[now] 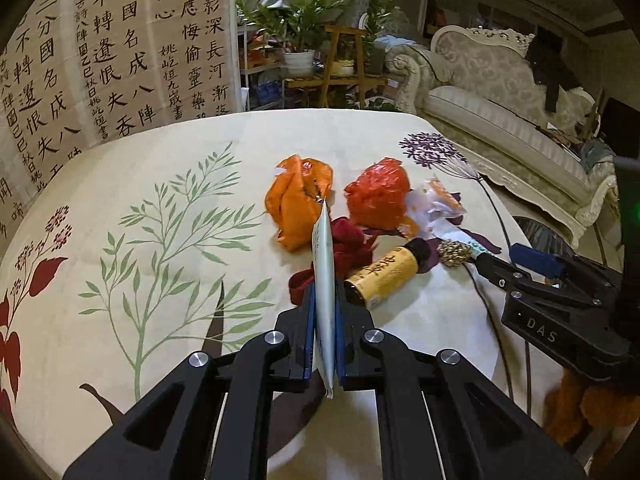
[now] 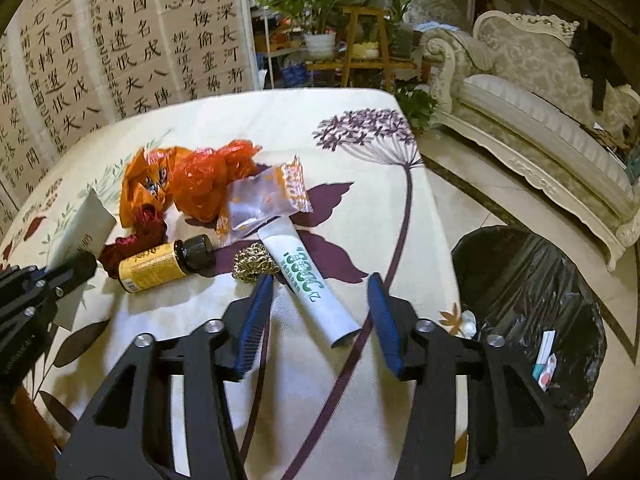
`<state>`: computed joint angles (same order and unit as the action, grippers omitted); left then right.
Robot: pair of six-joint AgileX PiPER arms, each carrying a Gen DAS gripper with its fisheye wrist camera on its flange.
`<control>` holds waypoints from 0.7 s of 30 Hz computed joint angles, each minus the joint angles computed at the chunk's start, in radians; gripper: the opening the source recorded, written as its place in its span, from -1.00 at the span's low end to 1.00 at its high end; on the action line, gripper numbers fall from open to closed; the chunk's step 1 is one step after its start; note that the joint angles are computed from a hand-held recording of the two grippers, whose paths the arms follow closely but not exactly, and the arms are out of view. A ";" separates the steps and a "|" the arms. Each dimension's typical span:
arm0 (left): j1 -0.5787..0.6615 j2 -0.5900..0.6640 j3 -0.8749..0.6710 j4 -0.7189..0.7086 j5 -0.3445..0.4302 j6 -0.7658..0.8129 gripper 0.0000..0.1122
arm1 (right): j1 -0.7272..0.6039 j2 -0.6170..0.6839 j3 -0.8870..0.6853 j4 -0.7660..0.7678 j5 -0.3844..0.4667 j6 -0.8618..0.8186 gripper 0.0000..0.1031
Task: Collect trash
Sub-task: 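Grasp the green-lettered white tube with the right gripper while the left gripper holds its tube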
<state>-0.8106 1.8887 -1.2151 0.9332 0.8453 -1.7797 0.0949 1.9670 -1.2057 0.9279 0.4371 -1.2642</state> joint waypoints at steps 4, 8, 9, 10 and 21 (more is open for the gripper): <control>0.006 -0.004 0.018 0.001 -0.019 -0.011 -0.84 | 0.018 0.003 -0.001 -0.058 -0.022 0.038 -0.40; 0.011 -0.005 0.023 0.002 -0.030 -0.013 -0.84 | 0.025 -0.004 0.008 -0.077 -0.038 0.046 -0.64; 0.012 -0.007 0.027 0.004 -0.033 -0.014 -0.84 | 0.022 -0.007 0.010 -0.075 -0.030 0.043 -0.66; 0.011 -0.008 0.027 0.004 -0.034 -0.016 -0.84 | 0.019 -0.007 0.010 -0.074 -0.025 0.040 -0.66; -0.006 -0.003 0.012 0.013 -0.033 -0.021 -0.84 | -0.043 -0.076 0.103 0.087 -0.004 -0.116 -0.68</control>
<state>-0.8164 1.8857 -1.2030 0.9460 0.8122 -1.8005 0.0517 1.8905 -1.1028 1.0148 0.4329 -1.3805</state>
